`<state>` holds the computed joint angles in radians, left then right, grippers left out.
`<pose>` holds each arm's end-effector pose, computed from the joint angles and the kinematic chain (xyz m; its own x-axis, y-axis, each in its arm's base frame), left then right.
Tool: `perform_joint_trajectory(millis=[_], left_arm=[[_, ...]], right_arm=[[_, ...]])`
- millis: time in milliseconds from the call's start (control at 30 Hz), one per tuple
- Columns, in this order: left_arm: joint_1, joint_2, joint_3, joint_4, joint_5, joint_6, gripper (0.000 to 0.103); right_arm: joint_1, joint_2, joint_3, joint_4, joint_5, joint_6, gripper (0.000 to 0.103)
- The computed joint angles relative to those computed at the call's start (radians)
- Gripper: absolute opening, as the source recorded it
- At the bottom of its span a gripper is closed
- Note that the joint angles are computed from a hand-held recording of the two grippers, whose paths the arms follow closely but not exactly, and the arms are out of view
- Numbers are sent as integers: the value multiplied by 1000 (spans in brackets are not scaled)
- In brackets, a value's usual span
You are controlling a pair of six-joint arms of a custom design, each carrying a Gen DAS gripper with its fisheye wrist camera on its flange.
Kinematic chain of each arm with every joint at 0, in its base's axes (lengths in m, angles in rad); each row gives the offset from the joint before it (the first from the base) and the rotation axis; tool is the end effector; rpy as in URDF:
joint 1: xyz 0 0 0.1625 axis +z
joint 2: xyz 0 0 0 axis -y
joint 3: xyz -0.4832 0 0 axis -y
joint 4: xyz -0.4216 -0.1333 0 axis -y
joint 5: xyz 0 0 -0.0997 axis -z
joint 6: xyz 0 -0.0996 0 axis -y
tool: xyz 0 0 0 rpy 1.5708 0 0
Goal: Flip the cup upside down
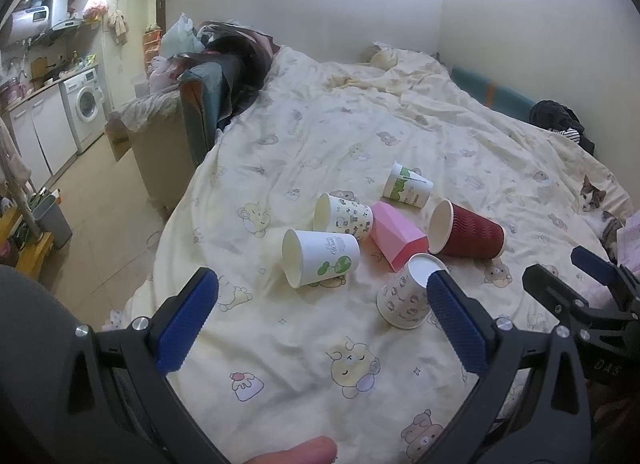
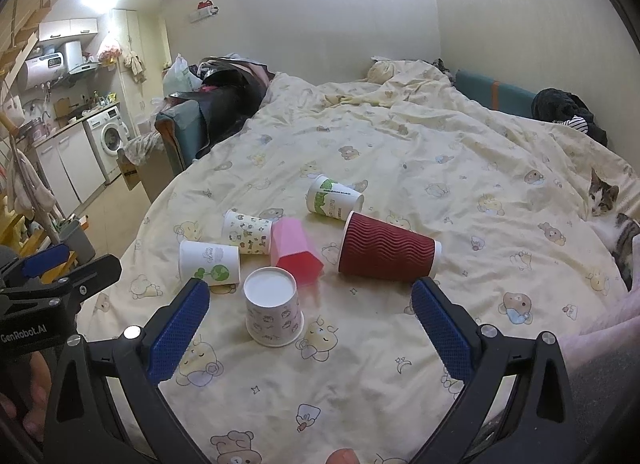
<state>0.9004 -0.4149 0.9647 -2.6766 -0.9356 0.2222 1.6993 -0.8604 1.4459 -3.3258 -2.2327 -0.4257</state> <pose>-0.4262 -0.8472 0.1215 -0.6887 0.3951 -0.6079 0.6966 0.5930 -0.4038 0.1712 -0.7621 0.3569 -0.7579 0.2590 0.5988 -0.3986 0.5428 -0.7393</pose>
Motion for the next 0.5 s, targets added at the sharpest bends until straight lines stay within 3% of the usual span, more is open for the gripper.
perform_joint_trajectory(millis=[500], left_arm=[[-1, -1, 4, -12, 2, 9, 103]], right_arm=[[-4, -3, 2, 4, 3, 15, 103]])
